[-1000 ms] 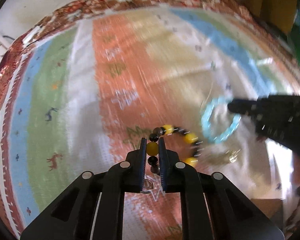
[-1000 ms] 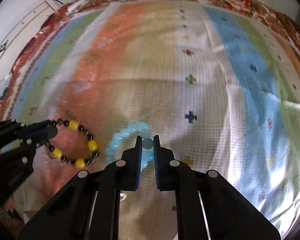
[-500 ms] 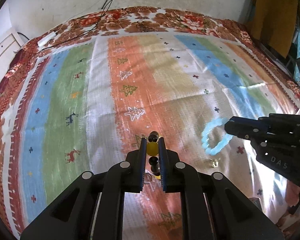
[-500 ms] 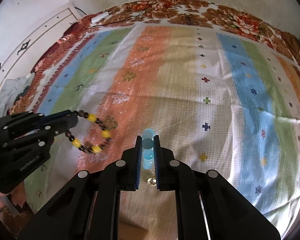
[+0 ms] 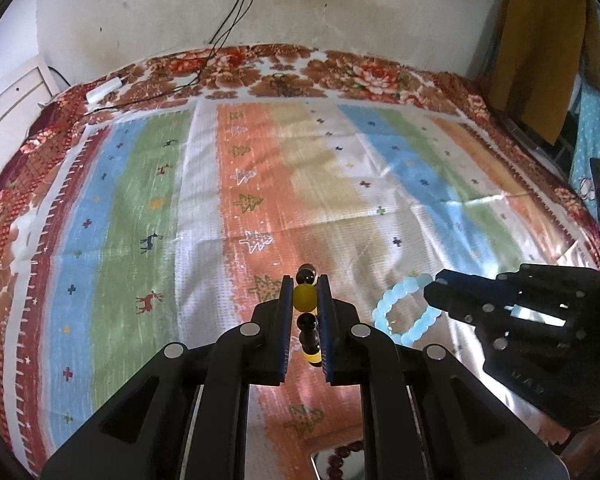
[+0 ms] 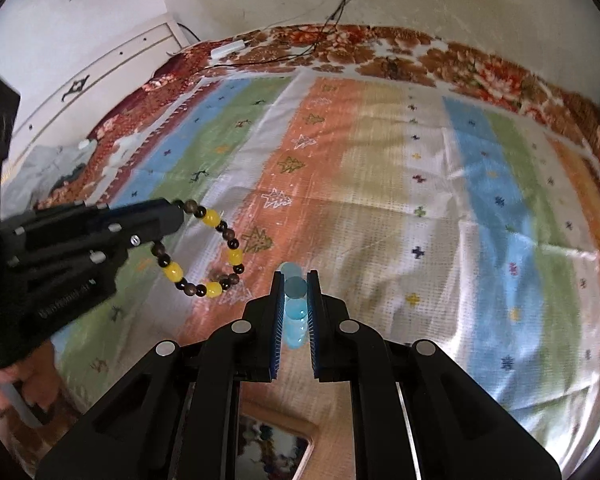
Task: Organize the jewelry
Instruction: 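Lift both held bracelets and carry them over the silver tin, then open the left tool over the tin while the right tool releases its bracelet there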
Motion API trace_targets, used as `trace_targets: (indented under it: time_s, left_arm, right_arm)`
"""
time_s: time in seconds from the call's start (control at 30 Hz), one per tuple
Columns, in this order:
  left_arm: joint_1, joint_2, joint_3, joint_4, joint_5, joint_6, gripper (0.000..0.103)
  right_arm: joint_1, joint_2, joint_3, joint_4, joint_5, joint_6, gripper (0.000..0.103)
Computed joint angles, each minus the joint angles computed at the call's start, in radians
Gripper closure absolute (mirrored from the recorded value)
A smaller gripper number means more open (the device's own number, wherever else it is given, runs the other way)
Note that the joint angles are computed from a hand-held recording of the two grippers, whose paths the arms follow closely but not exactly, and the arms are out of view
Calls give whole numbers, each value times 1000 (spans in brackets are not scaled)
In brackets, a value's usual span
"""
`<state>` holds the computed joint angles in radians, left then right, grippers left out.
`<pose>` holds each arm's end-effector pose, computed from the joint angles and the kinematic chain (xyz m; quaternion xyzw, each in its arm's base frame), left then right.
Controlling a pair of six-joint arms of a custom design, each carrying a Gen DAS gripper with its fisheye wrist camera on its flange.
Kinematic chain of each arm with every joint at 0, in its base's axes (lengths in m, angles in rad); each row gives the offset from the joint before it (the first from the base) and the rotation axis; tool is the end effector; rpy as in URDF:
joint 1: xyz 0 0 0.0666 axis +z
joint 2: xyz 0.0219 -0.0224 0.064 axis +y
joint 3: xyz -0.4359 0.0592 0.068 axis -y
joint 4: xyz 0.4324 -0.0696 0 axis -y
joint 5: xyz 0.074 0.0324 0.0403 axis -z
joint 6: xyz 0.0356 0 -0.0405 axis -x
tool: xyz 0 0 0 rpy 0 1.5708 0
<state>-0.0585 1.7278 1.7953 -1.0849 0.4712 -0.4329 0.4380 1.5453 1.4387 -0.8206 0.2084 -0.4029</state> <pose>0.6420 -0.0542 0.4896 0.2894 0.8918 -0.1712 0.3028 0.5230 0.2364 0.4349 0.0163 0.9440 0.0383 0.3274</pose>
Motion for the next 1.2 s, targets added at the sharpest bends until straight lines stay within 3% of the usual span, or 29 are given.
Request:
trace_targets:
  time_s: [0.17, 0.73, 1.0, 1.2]
  left_arm:
    - [9, -50, -62, 55, 8, -20, 92]
    - [37, -120, -140, 62, 18, -37, 92]
    - [54, -172, -179, 56, 88, -60, 92]
    - [55, -218, -234, 81, 100, -74, 92]
  right_arm:
    - [18, -27, -23, 5, 22, 15, 91]
    - [56, -113, -111, 59, 37, 13, 91]
    - [80, -134, -128, 53, 55, 9, 91]
    - [97, -155, -135, 54, 59, 19, 91]
